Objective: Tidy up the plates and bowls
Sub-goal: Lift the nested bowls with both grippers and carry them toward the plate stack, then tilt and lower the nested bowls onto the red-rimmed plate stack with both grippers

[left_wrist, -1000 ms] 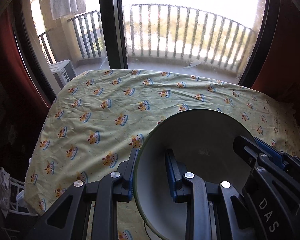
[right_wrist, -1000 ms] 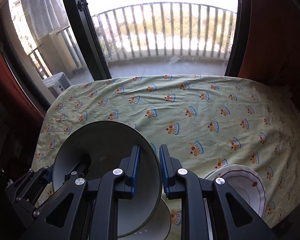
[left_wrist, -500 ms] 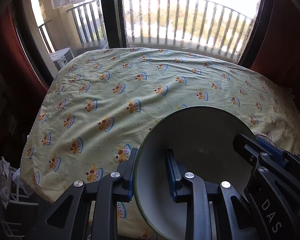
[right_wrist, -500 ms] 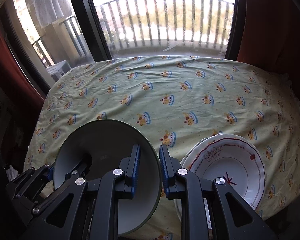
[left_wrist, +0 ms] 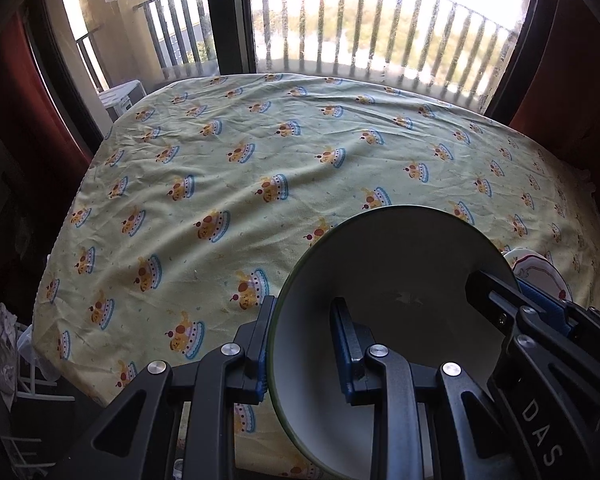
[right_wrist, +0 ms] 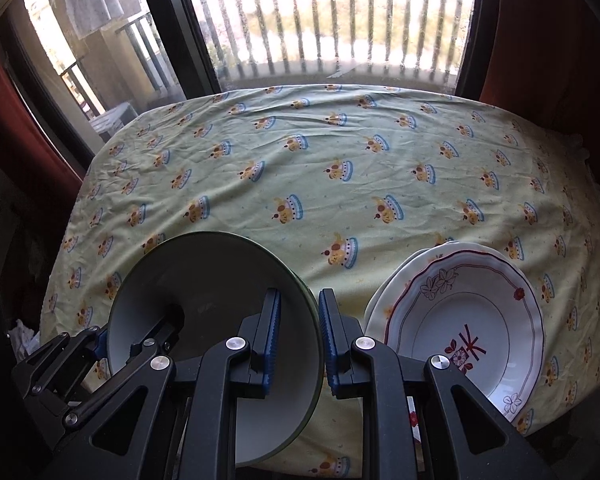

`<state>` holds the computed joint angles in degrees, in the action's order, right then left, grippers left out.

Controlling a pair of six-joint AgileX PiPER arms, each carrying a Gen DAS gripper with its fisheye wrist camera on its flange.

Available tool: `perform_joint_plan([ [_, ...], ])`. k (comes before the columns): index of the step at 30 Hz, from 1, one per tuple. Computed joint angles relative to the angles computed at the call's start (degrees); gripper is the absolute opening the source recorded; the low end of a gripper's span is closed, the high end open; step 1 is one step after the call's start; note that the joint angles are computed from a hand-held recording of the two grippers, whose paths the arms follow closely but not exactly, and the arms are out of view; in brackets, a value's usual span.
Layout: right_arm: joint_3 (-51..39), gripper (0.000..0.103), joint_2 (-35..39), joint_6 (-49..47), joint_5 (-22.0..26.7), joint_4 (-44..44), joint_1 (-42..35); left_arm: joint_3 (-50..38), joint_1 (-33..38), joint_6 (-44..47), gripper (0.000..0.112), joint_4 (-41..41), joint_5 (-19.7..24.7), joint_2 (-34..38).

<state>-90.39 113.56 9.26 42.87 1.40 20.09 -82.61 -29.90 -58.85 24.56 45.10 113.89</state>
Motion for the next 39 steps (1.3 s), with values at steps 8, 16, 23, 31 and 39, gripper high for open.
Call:
perform_joint_plan([
  [8, -4.1, 0.023, 4.0, 1.0, 2.5, -2.1, 0.6, -2.4, 1.0, 2.3, 0.025, -2.4, -0.3, 3.4],
  [16, -3.1, 0.023, 4.5, 2.9, 0.6, -5.4, 1.5, -2.2, 0.6, 1.8, 0.026, -0.7, -0.5, 4.2],
  [23, -2.1, 0.028, 5.2, 1.4, 0.2, -2.2, 0.5, -1.4, -0.1, 2.2, 0.033, 0.2, -0.7, 4.0],
  [31, 0.8, 0.048, 4.0, 2.4, -1.0, 0.6, 0.0, 1.3, 1.9, 7.1, 0.065, -3.8, -3.7, 2.9],
  [39, 1.2, 0.066, 4.1, 7.7, -0.2, 1.9, -1.4, 3.4, 7.0, 25.5, 0.073, -19.2, -10.4, 3.2],
])
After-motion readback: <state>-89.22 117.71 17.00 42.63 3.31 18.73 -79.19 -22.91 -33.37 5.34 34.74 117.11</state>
